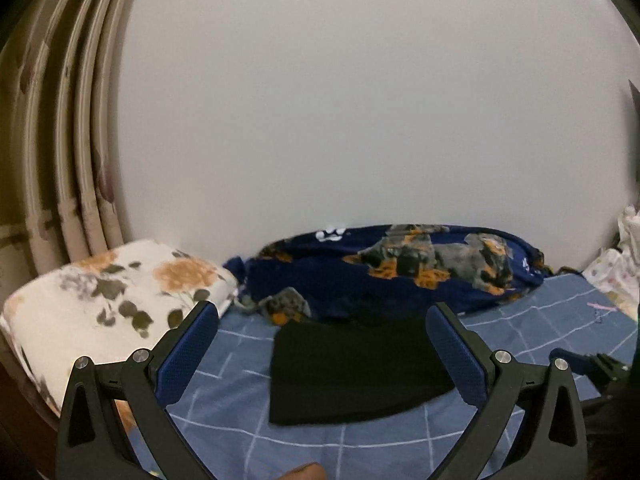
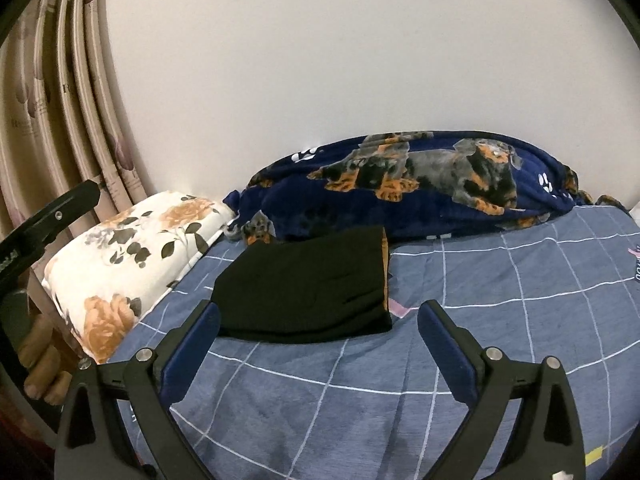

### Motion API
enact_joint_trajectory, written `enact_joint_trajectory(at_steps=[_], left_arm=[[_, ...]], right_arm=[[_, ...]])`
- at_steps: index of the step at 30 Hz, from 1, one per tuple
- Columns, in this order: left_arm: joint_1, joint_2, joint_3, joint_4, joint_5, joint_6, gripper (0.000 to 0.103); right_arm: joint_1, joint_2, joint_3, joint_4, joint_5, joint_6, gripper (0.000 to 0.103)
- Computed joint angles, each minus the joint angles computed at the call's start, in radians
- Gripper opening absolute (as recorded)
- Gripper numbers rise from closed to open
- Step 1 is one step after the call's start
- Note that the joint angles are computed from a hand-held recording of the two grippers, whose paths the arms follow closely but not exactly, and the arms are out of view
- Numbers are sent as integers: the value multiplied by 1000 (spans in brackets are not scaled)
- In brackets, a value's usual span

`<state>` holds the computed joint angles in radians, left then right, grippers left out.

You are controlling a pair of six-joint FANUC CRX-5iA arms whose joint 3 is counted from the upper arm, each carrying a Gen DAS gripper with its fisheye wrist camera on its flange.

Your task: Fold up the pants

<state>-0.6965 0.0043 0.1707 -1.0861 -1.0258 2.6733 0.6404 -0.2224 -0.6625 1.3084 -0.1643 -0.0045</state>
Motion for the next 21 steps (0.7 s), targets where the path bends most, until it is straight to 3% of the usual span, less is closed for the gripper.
enact_joint_trajectory(at_steps=[10, 15, 21], left_arm=[[31, 20, 9, 66, -1, -43, 103], [55, 27, 2, 109, 16, -68, 103], [42, 65, 18, 81, -31, -50, 103]], right_arm=[[21, 10, 9, -55, -25, 49, 99], [57, 23, 24, -139, -77, 119, 100], [86, 44, 44, -196, -131, 182, 100]])
